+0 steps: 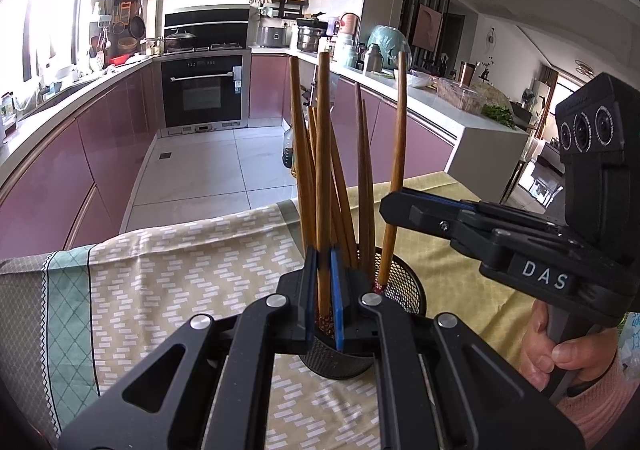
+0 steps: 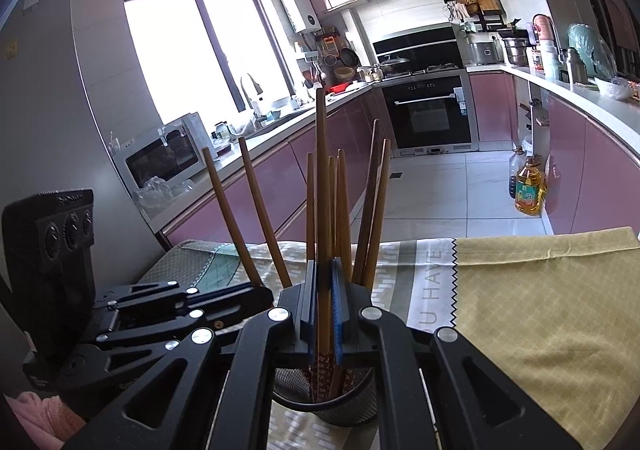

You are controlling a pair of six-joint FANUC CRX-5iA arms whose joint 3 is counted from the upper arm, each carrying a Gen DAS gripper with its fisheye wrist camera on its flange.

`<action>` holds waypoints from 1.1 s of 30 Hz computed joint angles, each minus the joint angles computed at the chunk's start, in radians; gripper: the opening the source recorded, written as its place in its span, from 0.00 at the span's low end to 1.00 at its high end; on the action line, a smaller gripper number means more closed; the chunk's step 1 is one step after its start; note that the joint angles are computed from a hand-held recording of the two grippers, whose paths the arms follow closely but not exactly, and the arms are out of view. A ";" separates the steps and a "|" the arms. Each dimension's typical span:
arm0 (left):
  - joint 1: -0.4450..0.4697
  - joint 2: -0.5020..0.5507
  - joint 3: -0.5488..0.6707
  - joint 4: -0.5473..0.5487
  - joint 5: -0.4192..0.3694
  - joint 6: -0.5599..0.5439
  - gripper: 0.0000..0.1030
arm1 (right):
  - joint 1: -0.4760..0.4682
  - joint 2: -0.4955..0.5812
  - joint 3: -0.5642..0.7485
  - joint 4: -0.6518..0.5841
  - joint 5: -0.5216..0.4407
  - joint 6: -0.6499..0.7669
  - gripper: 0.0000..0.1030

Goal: Organize utensils
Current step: 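Lower both held chopsticks into the mesh holder among the others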

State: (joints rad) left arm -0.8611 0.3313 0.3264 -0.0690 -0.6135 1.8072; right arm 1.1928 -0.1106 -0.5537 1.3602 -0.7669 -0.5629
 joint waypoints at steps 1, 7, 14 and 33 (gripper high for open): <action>0.001 0.003 0.003 0.001 -0.001 -0.002 0.07 | -0.001 0.000 0.002 -0.005 0.004 0.007 0.05; 0.001 0.012 0.013 -0.003 -0.003 0.000 0.07 | -0.005 0.013 0.014 -0.024 0.022 0.032 0.05; 0.001 0.023 0.021 -0.008 -0.007 0.008 0.07 | -0.009 0.027 0.029 -0.048 0.036 0.056 0.05; 0.004 0.046 0.046 -0.017 -0.037 0.039 0.08 | -0.014 0.033 0.041 -0.066 0.044 0.072 0.06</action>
State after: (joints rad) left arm -0.8569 0.3769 0.3723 -0.0862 -0.6503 1.8460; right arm 1.1790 -0.0777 -0.5125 1.2938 -0.7226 -0.4913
